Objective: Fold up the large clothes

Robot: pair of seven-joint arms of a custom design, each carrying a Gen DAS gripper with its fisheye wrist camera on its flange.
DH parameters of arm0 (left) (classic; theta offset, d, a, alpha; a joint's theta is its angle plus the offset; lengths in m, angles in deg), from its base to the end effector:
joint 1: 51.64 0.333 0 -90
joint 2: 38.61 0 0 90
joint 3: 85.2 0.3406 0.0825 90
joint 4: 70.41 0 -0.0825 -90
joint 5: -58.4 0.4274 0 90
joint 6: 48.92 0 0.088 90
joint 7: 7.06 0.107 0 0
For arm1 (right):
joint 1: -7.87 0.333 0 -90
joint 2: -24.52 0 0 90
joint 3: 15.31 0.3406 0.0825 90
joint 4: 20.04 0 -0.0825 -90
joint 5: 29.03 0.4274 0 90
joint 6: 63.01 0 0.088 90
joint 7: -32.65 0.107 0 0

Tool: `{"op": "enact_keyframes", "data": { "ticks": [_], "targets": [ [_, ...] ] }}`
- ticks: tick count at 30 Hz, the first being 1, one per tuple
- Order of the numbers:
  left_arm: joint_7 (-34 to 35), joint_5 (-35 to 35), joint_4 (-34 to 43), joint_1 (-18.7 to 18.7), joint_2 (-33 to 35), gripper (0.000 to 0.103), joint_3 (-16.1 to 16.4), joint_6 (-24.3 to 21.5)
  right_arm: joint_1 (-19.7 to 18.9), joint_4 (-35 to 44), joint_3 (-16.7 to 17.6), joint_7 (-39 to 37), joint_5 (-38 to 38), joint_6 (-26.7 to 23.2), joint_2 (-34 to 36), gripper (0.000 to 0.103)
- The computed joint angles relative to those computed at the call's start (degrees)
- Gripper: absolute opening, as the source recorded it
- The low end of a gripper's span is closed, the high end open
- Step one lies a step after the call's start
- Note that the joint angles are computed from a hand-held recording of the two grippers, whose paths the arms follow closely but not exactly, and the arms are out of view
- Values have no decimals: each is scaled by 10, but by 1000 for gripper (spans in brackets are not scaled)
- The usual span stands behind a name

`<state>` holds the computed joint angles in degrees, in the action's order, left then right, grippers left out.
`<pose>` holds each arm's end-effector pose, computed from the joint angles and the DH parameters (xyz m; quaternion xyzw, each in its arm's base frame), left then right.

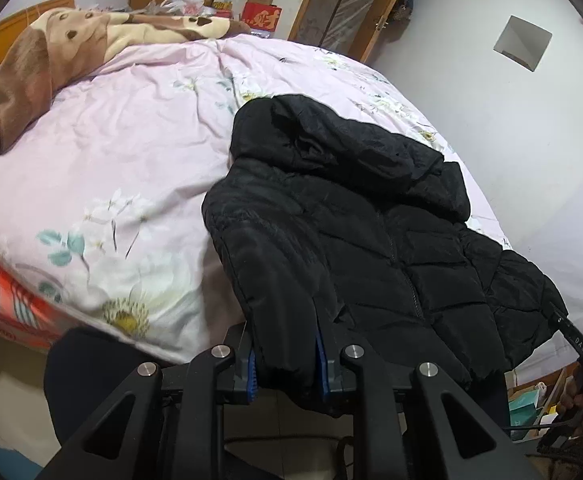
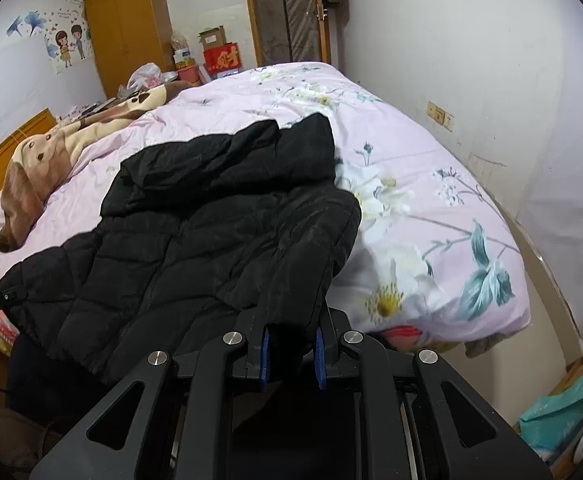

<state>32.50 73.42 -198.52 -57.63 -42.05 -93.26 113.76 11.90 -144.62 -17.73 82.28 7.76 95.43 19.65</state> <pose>0.5733 -0.1585 0.4706 -0.7884 0.5177 -0.2962 0.1505 0.5973 -0.0092 0.5033 -0.7202 0.5824 -0.1932 0.3237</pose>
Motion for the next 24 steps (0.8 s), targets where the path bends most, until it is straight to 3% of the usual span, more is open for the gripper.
{"op": "enact_keyframes", "data": {
  "ticks": [5, 16, 24],
  "targets": [
    [-23, 24, 21, 6, 2, 21, -1, 1, 6, 28, 4, -9, 3, 14, 15, 16],
    [-23, 78, 175, 27, 90, 21, 6, -31, 17, 165, 12, 49, -62, 27, 107, 15],
    [13, 58, 328, 47, 194, 21, 7, -84, 28, 319, -2, 143, -138, -28, 212, 15]
  ]
}}
